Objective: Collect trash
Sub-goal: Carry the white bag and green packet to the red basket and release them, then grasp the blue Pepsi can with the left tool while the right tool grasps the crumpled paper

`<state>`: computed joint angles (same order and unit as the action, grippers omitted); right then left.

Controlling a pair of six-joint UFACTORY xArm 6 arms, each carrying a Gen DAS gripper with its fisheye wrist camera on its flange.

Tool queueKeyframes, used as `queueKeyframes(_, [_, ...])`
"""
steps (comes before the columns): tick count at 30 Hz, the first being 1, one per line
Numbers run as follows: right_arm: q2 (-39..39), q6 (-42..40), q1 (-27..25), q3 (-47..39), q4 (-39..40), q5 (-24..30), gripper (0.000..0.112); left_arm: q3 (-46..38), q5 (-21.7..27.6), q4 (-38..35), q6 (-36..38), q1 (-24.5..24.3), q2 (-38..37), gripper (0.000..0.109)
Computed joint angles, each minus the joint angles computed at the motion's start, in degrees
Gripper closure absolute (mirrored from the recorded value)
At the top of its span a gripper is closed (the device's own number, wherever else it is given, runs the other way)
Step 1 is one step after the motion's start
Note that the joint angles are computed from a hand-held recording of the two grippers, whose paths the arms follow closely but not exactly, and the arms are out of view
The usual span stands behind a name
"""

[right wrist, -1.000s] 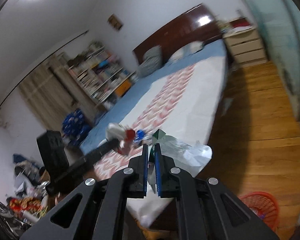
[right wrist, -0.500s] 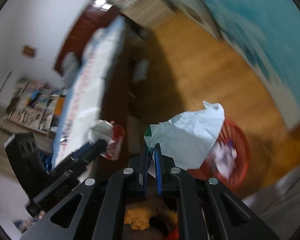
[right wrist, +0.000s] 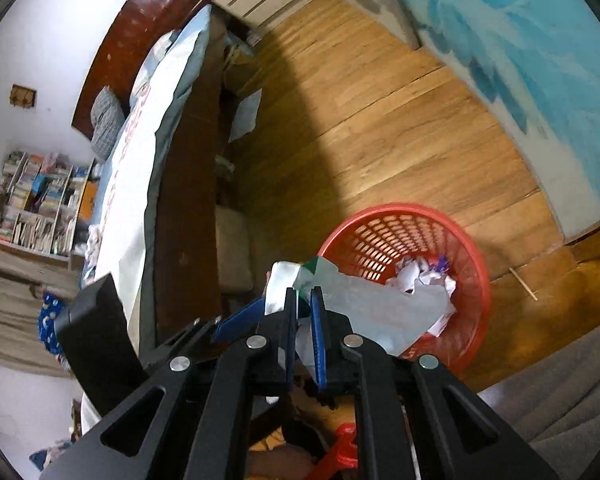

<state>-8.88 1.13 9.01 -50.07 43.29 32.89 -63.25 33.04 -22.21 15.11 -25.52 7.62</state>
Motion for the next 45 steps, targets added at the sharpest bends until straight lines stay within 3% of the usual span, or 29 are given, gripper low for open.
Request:
queueKeyframes(1, [-0.5,0.1,-0.2,0.4,0.4,-0.5,0.092,0.6,-0.8,0.3,-0.1,0.0,-0.4,0.046])
queueKeyframes(2, [-1.0,1.0,-0.1,1.0,0.0,-1.5,0.07,1.4,-1.6,0.5,-0.2,-0.1,-0.9,0.046])
queueKeyframes(3, [-1.4,1.4,-0.1,1.4,0.1,-2.3,0.059,2.4,-2.2,1.1,-0.5,-0.1,-1.7,0.045])
queueKeyframes(8, [-2.2,2.1,-0.5,1.9,-0.7,-2.9,0.059,2.3,-1.9,2.5,-3.1,0.5,-2.1,0.033])
queueKeyframes(19, [-3.2,3.7,1.4,1.6,-4.5,-4.8,0.059,6.7,-3.1,10.0,-8.4,4.8,-10.9,0.032])
queueKeyframes(24, [-4.3,6.2,4.8,0.8,-13.1,-5.8,0.059,9.1,-3.5,8.0,-3.2,12.2,-21.1,0.032])
queueKeyframes(29, [-4.0,6.2,12.5,-1.9,-18.5,-8.9,0.059,15.2,-5.7,4.9,5.8,23.0,-32.5,0.03])
queueKeyframes(32, [-2.9,11.2,16.9,-3.8,-26.7,-11.6,0.059,18.1,-5.3,-1.9,9.9,30.9,-38.2,0.03])
queueKeyframes(34, [-1.9,15.2,19.7,-5.3,-32.9,-12.8,0.059,19.2,-5.3,-2.0,8.6,34.4,-40.2,0.03])
queueKeyframes(41, [8.4,14.9,25.9,-18.8,-34.3,-10.1,0.057,20.8,-7.9,-3.1,3.8,40.0,-39.6,0.03])
queueKeyframes(45, [24.0,13.9,27.9,-41.1,-35.0,-3.3,0.049,19.7,-5.6,-9.1,7.3,43.1,-38.0,0.03])
